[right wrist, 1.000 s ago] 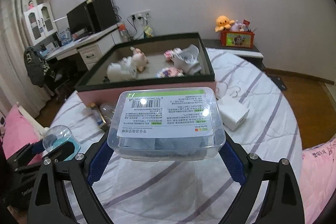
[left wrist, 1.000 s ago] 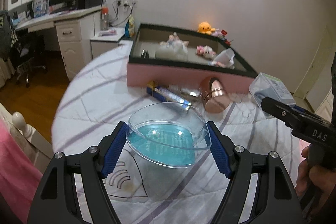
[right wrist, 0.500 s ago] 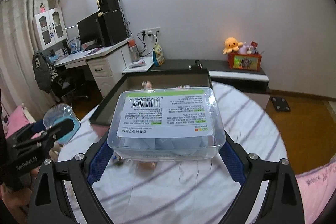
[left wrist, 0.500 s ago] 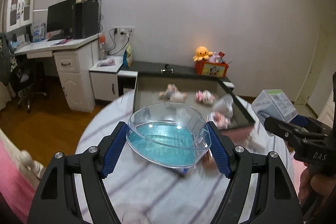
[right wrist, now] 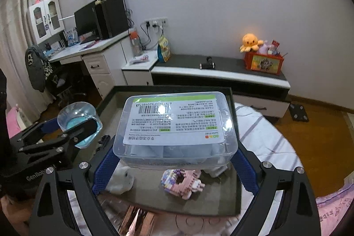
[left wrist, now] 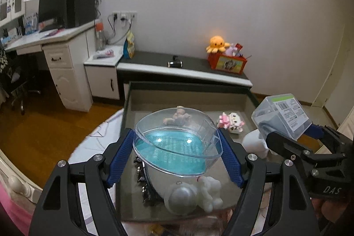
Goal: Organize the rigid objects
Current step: 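Carry the glass dish and plastic container over the box and release both, then withdraw both tools from the box back over the table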
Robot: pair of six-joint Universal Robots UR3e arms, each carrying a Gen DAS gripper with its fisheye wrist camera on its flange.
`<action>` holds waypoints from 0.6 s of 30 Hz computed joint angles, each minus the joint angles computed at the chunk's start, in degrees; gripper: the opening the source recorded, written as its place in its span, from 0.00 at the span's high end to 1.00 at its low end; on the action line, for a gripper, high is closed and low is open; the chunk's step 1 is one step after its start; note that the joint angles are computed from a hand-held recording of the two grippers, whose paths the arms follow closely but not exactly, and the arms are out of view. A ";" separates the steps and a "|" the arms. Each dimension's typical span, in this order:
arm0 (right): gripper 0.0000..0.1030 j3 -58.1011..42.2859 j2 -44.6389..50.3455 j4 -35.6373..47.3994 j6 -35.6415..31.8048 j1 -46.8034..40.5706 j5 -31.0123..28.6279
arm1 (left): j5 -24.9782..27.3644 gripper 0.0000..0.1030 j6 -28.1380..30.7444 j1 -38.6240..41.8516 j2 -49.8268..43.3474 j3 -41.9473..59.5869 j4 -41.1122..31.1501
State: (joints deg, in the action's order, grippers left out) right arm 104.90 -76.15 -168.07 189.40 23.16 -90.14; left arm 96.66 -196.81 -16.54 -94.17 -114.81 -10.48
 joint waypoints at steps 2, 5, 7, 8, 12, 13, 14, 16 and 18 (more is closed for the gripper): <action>0.09 -0.89 1.38 0.48 0.22 -0.72 0.51 | -0.66 0.26 -0.07 0.32 -2.43 1.31 0.16; 0.09 -2.49 3.44 1.56 0.14 -1.51 0.93 | -1.33 0.26 -0.25 0.97 -4.45 2.01 0.18; 0.09 -3.64 4.42 2.57 0.06 -1.91 1.29 | -0.72 0.25 -0.60 0.72 -5.79 3.25 -1.22; 0.09 -4.18 4.93 3.07 -0.13 -2.10 1.57 | -0.39 0.25 -0.64 0.68 -6.43 4.10 -2.29; 0.00 -3.31 5.38 2.47 0.55 -2.94 3.76 | 3.06 0.01 -1.69 -0.30 -6.34 3.50 -2.29; 0.00 -2.22 4.81 1.90 1.04 -3.53 4.88 | 3.38 0.00 -1.96 -0.16 -5.42 2.23 -1.34; 0.00 -1.95 4.58 2.10 1.18 -4.02 5.20 | 2.97 0.00 -2.25 0.11 -4.16 0.92 -0.83; 0.00 -0.12 3.09 1.44 1.93 -4.11 4.44 | 3.34 0.00 -2.59 0.13 -1.79 -1.02 -0.73; 0.00 2.26 0.79 0.36 2.61 -4.65 5.09 | 5.50 0.00 -2.69 -0.57 1.78 -4.15 0.69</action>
